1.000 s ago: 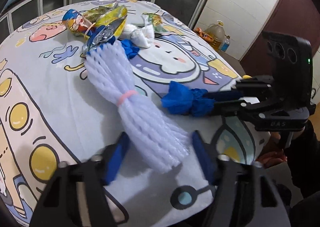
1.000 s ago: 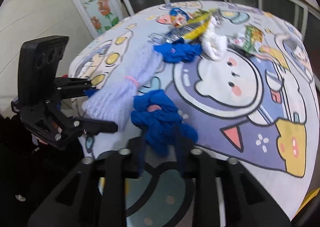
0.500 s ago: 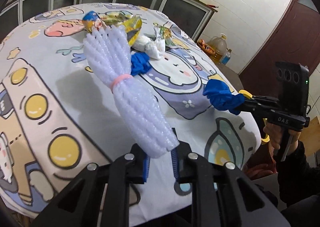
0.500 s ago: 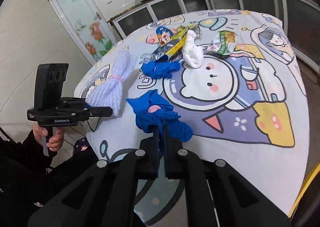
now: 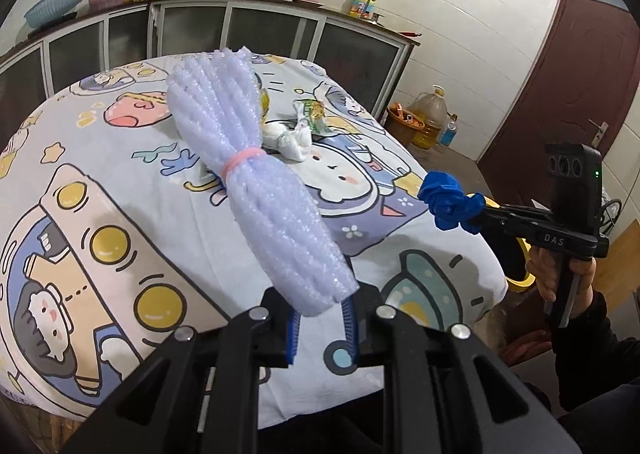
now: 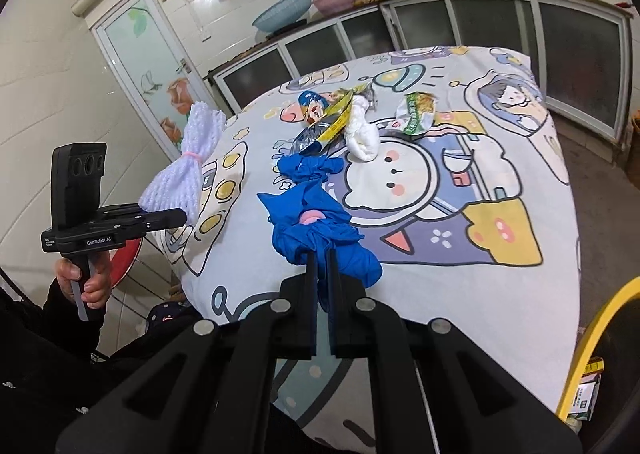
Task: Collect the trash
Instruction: 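Carry the mesh bag and blue glove over the yellow bin and open both grippers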
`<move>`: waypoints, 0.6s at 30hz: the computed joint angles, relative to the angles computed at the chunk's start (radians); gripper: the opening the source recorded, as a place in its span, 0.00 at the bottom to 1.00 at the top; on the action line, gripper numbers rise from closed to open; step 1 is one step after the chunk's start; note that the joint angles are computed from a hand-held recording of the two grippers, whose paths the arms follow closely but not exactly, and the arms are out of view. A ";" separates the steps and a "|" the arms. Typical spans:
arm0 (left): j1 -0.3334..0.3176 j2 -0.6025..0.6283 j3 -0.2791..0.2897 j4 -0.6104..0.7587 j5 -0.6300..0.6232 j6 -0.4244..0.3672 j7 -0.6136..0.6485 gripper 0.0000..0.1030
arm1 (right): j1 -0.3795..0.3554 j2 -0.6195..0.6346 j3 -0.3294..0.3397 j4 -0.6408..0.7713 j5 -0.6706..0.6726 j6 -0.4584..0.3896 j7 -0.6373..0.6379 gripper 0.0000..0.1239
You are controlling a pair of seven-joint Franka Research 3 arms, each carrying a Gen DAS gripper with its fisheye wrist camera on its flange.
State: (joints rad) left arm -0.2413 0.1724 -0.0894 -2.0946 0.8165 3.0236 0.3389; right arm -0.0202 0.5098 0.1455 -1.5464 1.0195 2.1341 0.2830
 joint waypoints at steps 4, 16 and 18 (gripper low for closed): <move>-0.004 0.016 -0.010 0.019 -0.019 -0.002 0.029 0.16 | -0.011 -0.015 -0.004 -0.021 0.020 0.016 -0.008 0.04; -0.029 0.109 -0.048 0.146 -0.165 -0.042 0.234 0.16 | -0.043 -0.048 -0.026 -0.078 0.075 0.052 -0.025 0.04; -0.040 0.130 -0.049 0.177 -0.186 -0.054 0.268 0.16 | -0.047 -0.048 -0.030 -0.082 0.081 0.059 -0.023 0.04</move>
State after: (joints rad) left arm -0.2812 0.3024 -0.1386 -1.9172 0.6309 2.9694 0.6070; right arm -0.0671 0.4619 0.1154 -1.6285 1.1007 2.1933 0.2599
